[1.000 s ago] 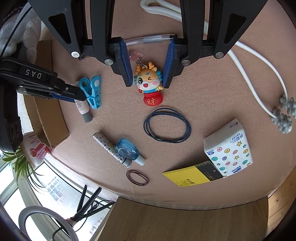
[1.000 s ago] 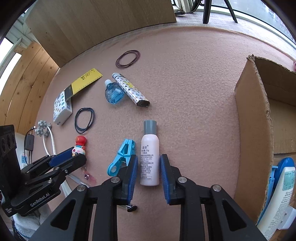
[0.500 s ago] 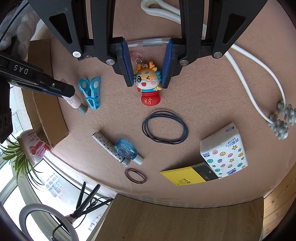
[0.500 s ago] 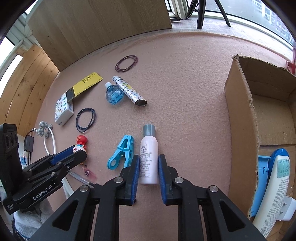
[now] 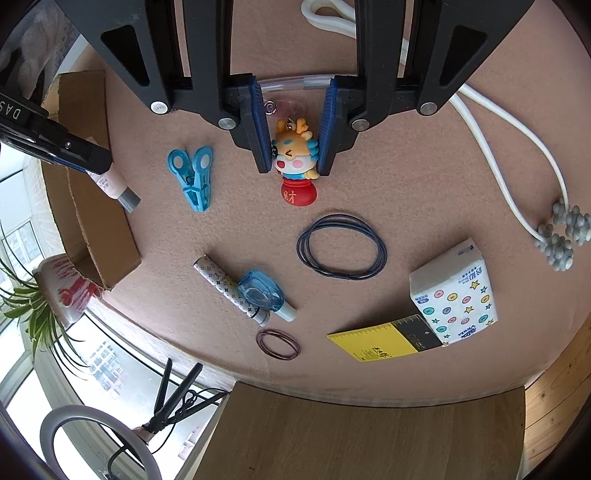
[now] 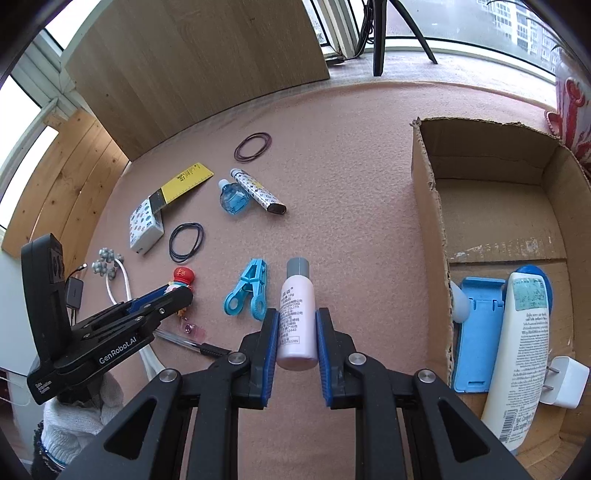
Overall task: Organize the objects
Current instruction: 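Carry the pink bottle with the right gripper while the left gripper carries the keychain to the box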
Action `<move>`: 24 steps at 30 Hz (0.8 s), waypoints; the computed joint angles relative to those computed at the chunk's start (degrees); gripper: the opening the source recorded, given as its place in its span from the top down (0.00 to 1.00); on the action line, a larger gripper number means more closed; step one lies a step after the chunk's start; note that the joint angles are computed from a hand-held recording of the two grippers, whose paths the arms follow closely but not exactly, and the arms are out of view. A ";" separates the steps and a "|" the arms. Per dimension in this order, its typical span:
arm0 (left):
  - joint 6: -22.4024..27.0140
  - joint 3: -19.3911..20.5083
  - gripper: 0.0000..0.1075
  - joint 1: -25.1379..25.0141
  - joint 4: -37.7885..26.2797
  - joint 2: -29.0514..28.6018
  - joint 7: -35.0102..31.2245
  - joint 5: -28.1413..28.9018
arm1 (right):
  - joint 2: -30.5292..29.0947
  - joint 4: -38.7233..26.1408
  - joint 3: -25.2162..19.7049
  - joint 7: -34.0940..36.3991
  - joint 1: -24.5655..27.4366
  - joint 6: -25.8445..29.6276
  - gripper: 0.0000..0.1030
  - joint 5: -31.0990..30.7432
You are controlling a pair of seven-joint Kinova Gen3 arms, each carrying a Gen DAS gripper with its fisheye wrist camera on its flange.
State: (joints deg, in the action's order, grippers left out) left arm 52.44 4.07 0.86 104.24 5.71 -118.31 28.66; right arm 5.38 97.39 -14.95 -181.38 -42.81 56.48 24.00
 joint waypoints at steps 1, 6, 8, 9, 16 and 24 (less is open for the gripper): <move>0.12 -0.02 0.75 -0.08 0.07 -0.43 -0.19 0.28 | -0.41 0.02 -0.14 -0.56 -0.32 0.48 0.83 0.49; 0.59 -0.30 0.75 0.18 0.28 -3.04 -0.92 1.64 | -2.83 0.53 -1.68 -4.17 -1.25 2.95 0.83 3.06; 0.59 -0.37 0.75 0.65 0.39 -4.25 -1.10 1.78 | -3.88 0.88 -2.54 -5.88 -1.42 3.95 0.83 4.02; 0.91 -0.45 0.75 0.86 0.33 -4.76 -1.27 2.12 | -4.41 1.09 -3.01 -6.79 -1.45 4.44 0.83 4.54; 2.80 -1.02 0.75 2.63 -0.77 -7.72 -2.41 4.01 | -8.06 2.28 -6.37 -11.68 -0.83 8.37 0.83 6.93; 5.01 -0.17 0.75 5.25 -3.68 -8.27 -1.87 6.10 | -12.48 3.70 -11.20 -17.03 1.05 14.08 0.83 8.54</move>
State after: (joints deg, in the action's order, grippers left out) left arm 57.45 3.90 6.11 100.56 -2.56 -120.18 34.76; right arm -7.10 101.10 -26.15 -198.41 -41.76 70.56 32.55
